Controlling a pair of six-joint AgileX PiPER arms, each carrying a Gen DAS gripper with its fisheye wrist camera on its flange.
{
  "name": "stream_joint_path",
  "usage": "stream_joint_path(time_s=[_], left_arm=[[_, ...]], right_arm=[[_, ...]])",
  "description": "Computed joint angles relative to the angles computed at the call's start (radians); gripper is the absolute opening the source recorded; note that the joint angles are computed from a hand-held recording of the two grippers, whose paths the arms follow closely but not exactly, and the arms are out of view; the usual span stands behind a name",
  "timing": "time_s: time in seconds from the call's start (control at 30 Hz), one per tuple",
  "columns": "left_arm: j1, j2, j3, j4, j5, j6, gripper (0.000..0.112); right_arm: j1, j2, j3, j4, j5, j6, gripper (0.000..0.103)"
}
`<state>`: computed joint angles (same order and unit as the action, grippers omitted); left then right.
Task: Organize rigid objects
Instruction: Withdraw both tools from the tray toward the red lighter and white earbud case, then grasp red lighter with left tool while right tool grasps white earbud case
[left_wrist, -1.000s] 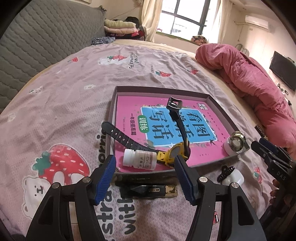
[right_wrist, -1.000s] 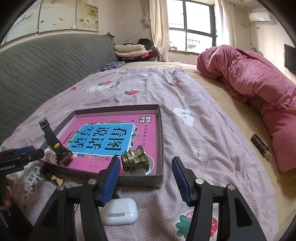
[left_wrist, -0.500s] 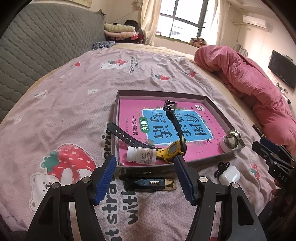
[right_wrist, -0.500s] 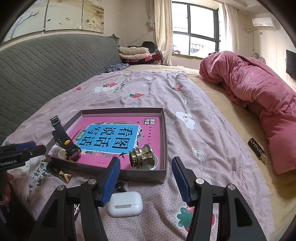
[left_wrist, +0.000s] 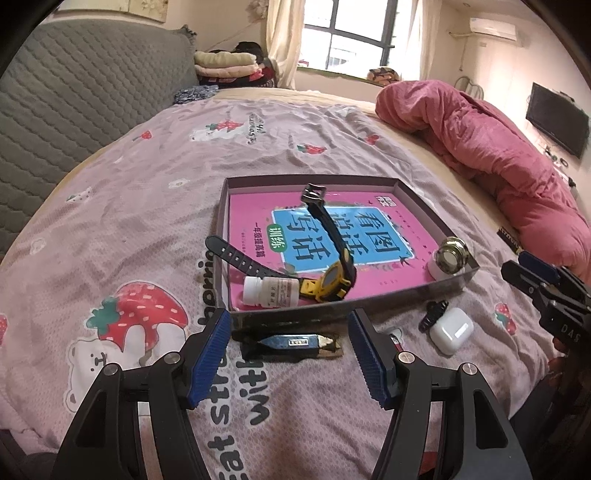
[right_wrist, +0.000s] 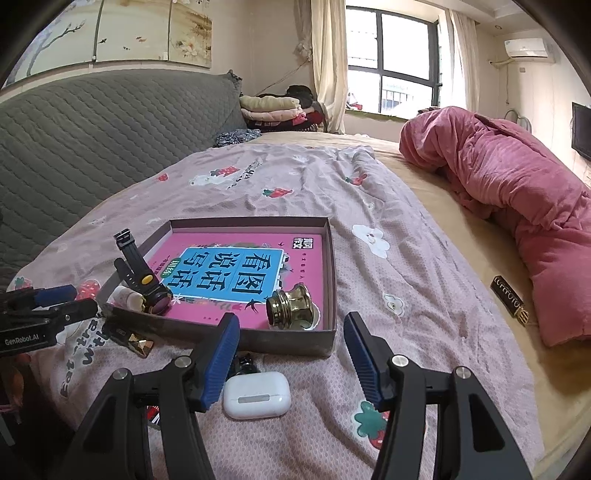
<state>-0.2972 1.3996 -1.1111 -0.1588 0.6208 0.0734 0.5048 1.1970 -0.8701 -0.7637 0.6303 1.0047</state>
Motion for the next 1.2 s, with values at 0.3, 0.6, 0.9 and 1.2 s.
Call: stream_joint_path(time_s=[0.3, 0.6, 0.9, 1.2], left_arm=[[-0.041, -0.025, 0.023, 0.004, 0.016, -0.001, 0.067], [-0.061, -0.043, 0.039, 0.005, 0.035, 0.001, 0.067], [-0.097, -0.045, 0.052, 0.019, 0.054, -0.013, 0.067], [-0.149, -0.021, 0.059, 0.057, 0.063, -0.036, 0.067]], right_arm=[[0.025, -0.037, 0.010, 0.013, 0.023, -0.013, 0.059], [0.066, -0.046, 0.011, 0.018, 0.052, -0.016, 0.059], [0.087, -0.037, 0.005, 0.077, 0.078, -0.063, 0.059], [0.081, -0.011, 0.003, 0.138, 0.080, -0.122, 0.059]])
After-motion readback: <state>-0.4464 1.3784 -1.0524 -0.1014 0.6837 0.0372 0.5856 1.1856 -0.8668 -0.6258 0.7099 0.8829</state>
